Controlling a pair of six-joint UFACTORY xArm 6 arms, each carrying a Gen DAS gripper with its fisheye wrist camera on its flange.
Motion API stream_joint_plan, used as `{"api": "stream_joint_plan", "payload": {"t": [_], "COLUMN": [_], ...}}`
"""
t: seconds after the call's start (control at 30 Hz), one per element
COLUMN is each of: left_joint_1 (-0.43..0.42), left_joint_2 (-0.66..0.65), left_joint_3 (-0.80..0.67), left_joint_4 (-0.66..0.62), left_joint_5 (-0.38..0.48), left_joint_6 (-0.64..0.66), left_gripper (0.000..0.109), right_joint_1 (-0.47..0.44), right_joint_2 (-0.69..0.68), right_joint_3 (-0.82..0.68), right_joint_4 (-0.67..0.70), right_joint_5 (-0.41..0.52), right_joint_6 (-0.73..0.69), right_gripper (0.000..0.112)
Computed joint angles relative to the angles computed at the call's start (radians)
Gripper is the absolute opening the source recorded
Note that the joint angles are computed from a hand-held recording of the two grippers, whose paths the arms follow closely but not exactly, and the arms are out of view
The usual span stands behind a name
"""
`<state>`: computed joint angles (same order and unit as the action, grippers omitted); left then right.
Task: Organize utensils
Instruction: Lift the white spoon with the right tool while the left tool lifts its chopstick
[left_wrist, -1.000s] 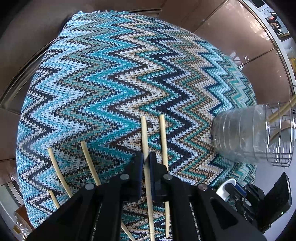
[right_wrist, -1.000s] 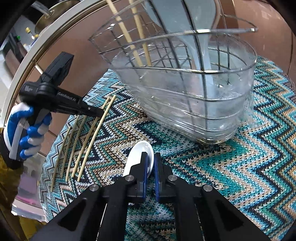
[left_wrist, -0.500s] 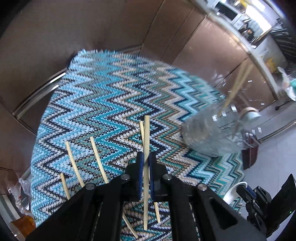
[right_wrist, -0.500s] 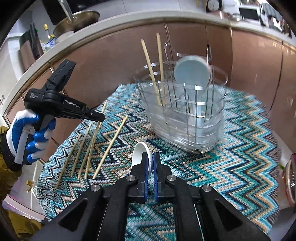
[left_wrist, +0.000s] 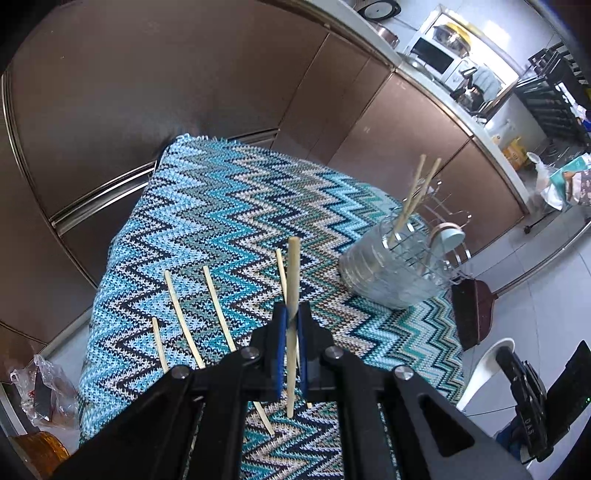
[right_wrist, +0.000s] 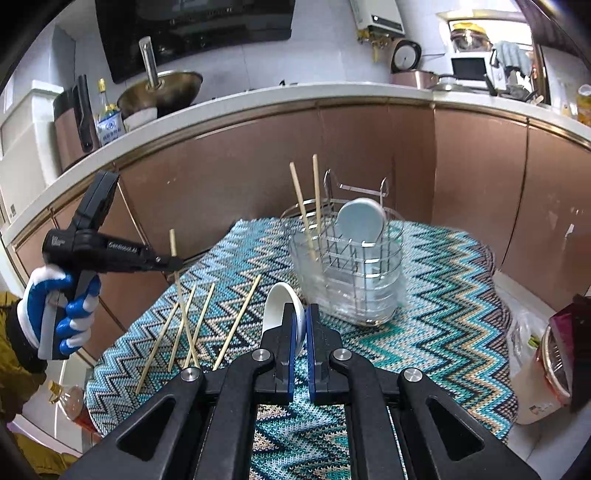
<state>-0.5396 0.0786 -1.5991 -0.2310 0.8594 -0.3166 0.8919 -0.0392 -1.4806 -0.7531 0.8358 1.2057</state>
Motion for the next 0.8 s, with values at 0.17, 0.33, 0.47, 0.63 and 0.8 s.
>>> {"api": "stream_joint_plan", "payload": {"t": [0.17, 0.33, 0.47, 0.63, 0.8], "left_joint_1": [0.002, 0.002, 0.003, 0.003, 0.021], "left_joint_2": [-0.026, -0.028, -0.017, 0.037, 0.145], "left_joint_3": [0.004, 0.012, 0.031, -0.012, -0.146], "left_joint_4": [-0.007, -0.013, -0.024, 0.012, -0.017], "left_joint_5": [-0.005, -0.006, -0.021, -0.027, 0.04], "left_joint_6": [0.01, 0.017, 0.007, -0.008, 0.0], "left_gripper": [0.005, 0.005, 0.005, 0.005, 0.005], "right_joint_1": [0.015, 0.0, -0.01, -0.017, -0.022], "right_joint_2": [0.003, 0.004, 0.01, 0.009, 0.008], "right_joint_3": [-0.039, -0.054, -0.048, -0.019, -0.01], "right_joint_4": [-0.078, -0.117, -0.115, -0.102, -0.093], "right_joint_5": [0.051, 0.051, 0.038, 0.018, 0.018], "right_joint_6": [0.026, 0.035, 0.039, 0.055, 0.05], "right_gripper": [0.005, 0.005, 0.005, 0.005, 0.005]}}
